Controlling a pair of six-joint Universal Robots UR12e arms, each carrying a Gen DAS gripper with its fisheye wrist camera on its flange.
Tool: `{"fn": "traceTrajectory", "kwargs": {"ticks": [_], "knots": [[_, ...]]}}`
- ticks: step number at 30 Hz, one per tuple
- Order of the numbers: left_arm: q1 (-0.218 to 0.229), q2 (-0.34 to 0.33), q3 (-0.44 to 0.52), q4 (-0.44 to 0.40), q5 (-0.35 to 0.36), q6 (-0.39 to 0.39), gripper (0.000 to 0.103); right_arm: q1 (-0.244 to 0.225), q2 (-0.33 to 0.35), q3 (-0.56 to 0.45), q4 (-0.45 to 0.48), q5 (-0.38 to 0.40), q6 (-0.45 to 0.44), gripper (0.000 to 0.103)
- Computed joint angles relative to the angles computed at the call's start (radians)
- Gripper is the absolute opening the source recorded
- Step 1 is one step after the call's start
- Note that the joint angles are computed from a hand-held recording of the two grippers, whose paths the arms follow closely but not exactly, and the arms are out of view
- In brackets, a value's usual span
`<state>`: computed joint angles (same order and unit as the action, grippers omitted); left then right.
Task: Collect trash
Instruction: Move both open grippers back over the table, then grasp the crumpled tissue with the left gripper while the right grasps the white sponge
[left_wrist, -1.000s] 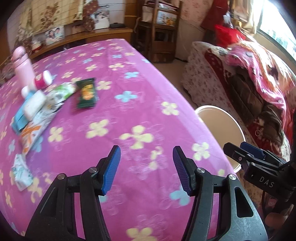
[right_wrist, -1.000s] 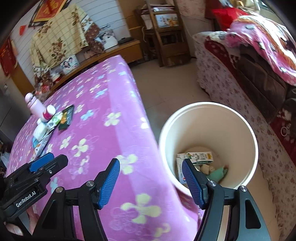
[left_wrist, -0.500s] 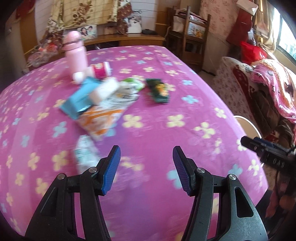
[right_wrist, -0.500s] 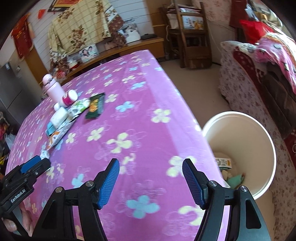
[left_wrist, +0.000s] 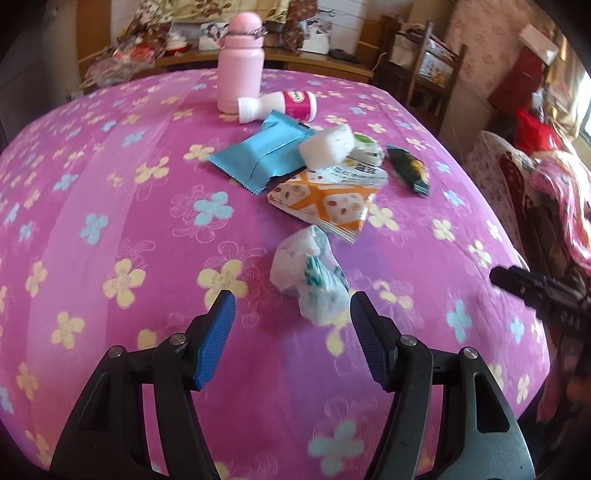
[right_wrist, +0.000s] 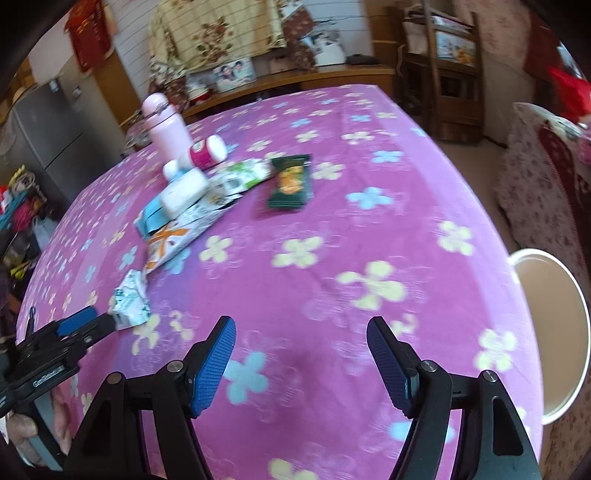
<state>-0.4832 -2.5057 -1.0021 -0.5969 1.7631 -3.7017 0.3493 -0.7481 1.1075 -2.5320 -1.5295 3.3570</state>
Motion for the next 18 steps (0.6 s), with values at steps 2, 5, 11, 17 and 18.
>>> {"fn": "traceTrajectory", "kwargs": {"ticks": [2, 5, 11, 17, 18], "knots": [[0.006, -0.02, 0.03, -0.016, -0.018, -0.022, 0.063, 0.008, 0.018, -0.032, 0.019, 0.006, -0.018, 0.071], [0.012, -0.046, 0.066, -0.037, -0.036, -0.033, 0.063, 0.013, 0.044, -0.08, 0.046, 0.02, -0.033, 0.071], [0.027, -0.033, 0.051, -0.034, -0.038, -0.012, 0.019, 0.025, 0.104, -0.2, 0.097, 0.042, -0.073, 0.071], [0.043, 0.005, -0.004, -0.014, 0.019, -0.009, 0.019, 0.038, 0.235, -0.445, 0.163, 0.094, -0.126, 0.072], [0.045, 0.008, -0.01, -0.009, 0.019, -0.01, 0.019, 0.04, 0.265, -0.502, 0.184, 0.099, -0.141, 0.072]]}}
